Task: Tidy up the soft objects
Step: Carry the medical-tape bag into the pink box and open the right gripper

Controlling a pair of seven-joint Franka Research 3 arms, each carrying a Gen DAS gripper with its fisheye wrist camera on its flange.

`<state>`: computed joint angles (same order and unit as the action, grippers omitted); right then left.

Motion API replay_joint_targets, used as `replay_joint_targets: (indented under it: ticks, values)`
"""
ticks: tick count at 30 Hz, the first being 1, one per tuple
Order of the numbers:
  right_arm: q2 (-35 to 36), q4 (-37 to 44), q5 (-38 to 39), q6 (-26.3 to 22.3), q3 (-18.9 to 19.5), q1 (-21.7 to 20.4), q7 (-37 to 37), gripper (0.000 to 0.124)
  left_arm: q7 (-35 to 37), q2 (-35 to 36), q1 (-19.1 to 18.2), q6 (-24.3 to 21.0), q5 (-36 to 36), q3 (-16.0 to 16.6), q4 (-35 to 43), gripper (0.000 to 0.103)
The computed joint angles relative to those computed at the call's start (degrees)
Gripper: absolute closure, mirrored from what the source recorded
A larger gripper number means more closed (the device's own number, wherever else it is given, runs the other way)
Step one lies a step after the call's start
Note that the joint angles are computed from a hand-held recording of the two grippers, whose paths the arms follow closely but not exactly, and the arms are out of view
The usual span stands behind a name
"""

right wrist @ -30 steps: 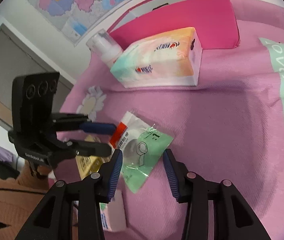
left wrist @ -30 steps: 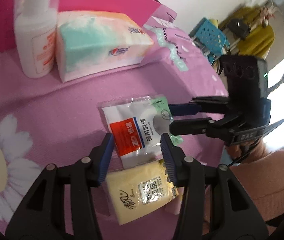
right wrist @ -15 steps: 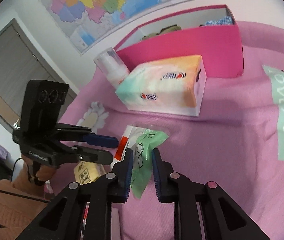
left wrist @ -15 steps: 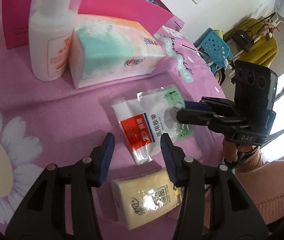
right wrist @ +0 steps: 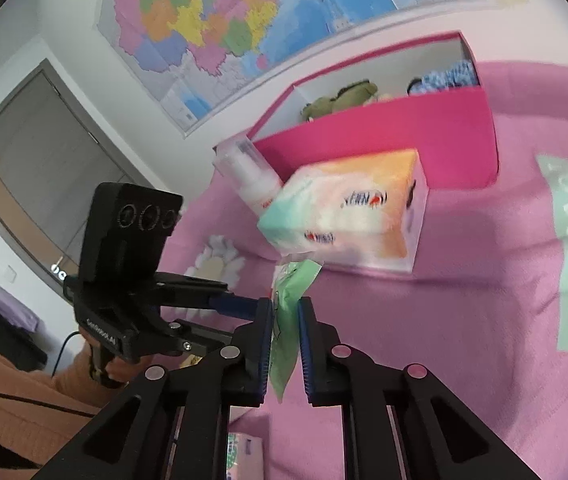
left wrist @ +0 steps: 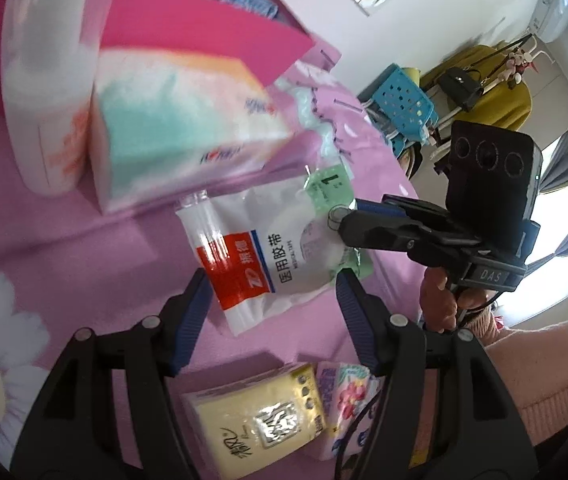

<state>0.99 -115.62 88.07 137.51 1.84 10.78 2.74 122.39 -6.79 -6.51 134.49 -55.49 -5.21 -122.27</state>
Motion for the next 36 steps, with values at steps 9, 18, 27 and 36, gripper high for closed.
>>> replay_joint_targets:
  ticks: [9,18,27,36]
  values:
    - [-1.5,1.3,2.7,-3.6,-0.8,-0.5,-2.0,0.112,0.2,-3.2,-1.0,4.4,-0.6,0.6,0.2,0.04]
    - [-0.2,7.6,4.7,-2.8,-0.3,-0.1,-4.2,0.112,-5.6,-1.2,-1.2,9.6,10.7,0.3,7.1,0.041]
    - [7.9,22.0,2.1,-2.0,1.6,-0.8,1.6,0.111,-14.5,5.4,1.7,11.2,23.9,-0.6,16.8,0.042]
    - [19.5,38.2,-6.0,0.3,6.5,-2.8,12.8,0.11,-22.9,12.2,5.2,9.0,32.9,-2.2,24.3,0.042]
